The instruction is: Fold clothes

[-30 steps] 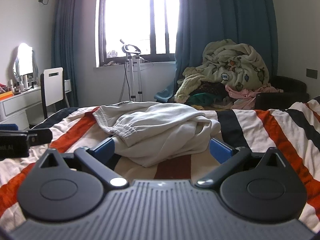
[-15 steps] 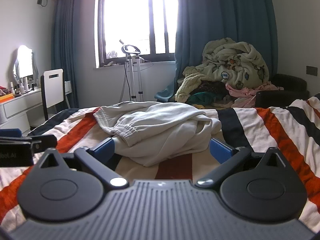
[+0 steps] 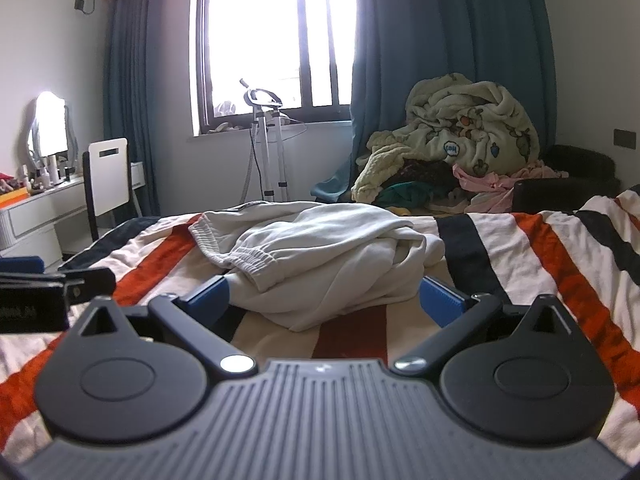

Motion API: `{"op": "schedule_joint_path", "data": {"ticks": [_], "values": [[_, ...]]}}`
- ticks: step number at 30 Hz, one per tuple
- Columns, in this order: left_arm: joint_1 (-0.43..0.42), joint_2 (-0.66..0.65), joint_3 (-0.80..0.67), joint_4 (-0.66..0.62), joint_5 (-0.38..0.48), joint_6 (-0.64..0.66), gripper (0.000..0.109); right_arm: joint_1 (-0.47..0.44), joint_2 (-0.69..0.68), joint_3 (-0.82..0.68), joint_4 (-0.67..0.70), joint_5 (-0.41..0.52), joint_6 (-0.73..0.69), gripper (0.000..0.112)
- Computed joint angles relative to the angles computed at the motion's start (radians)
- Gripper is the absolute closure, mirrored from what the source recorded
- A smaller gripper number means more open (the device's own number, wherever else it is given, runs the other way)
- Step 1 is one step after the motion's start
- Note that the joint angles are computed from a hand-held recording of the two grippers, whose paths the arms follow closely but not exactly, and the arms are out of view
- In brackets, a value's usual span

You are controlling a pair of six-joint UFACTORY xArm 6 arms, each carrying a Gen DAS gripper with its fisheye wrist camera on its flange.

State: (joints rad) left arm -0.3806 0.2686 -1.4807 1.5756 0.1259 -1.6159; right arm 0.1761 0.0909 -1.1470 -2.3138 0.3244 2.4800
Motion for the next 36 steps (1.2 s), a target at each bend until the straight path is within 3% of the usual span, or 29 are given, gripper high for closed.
{"op": "schedule_joint_path", "data": {"ticks": [9,12,16,18,22,25,27,31,36], "values": [[-0.002,-0.003,0.002,0.003,0.004,-0.001,0.006,-0.004,-0.006,0.0,0.008,-0.019,-0.005,0.009],[-0.003,-0.004,0.003,0.001,0.008,0.002,0.006,-0.005,-0.017,0.005,-0.087,-0.029,0.098,0.009],[-0.002,-0.006,0.002,0.008,0.011,-0.005,0.006,0.009,-0.04,0.042,-0.078,0.04,0.109,0.009],[-0.002,-0.009,0.001,0.026,0.02,-0.022,0.006,0.01,-0.04,0.034,-0.183,0.016,0.219,0.009],[0.001,0.001,-0.029,-0.006,0.038,0.036,0.006,0.049,-0.06,0.096,-0.094,0.167,0.134,0.009],[0.012,0.011,-0.067,-0.093,0.029,0.142,0.006,0.061,-0.044,0.098,-0.126,0.202,0.144,0.009],[0.025,0.019,-0.094,-0.122,0.011,0.185,0.006,0.058,-0.01,0.06,-0.154,0.17,0.132,0.01],[0.045,0.038,-0.149,0.03,0.059,0.062,0.006,0.059,0.103,-0.074,-0.243,0.128,0.203,0.012],[0.085,0.057,-0.16,0.164,0.036,-0.14,0.006,0.06,0.375,-0.411,-0.089,0.04,0.026,0.021]]}}
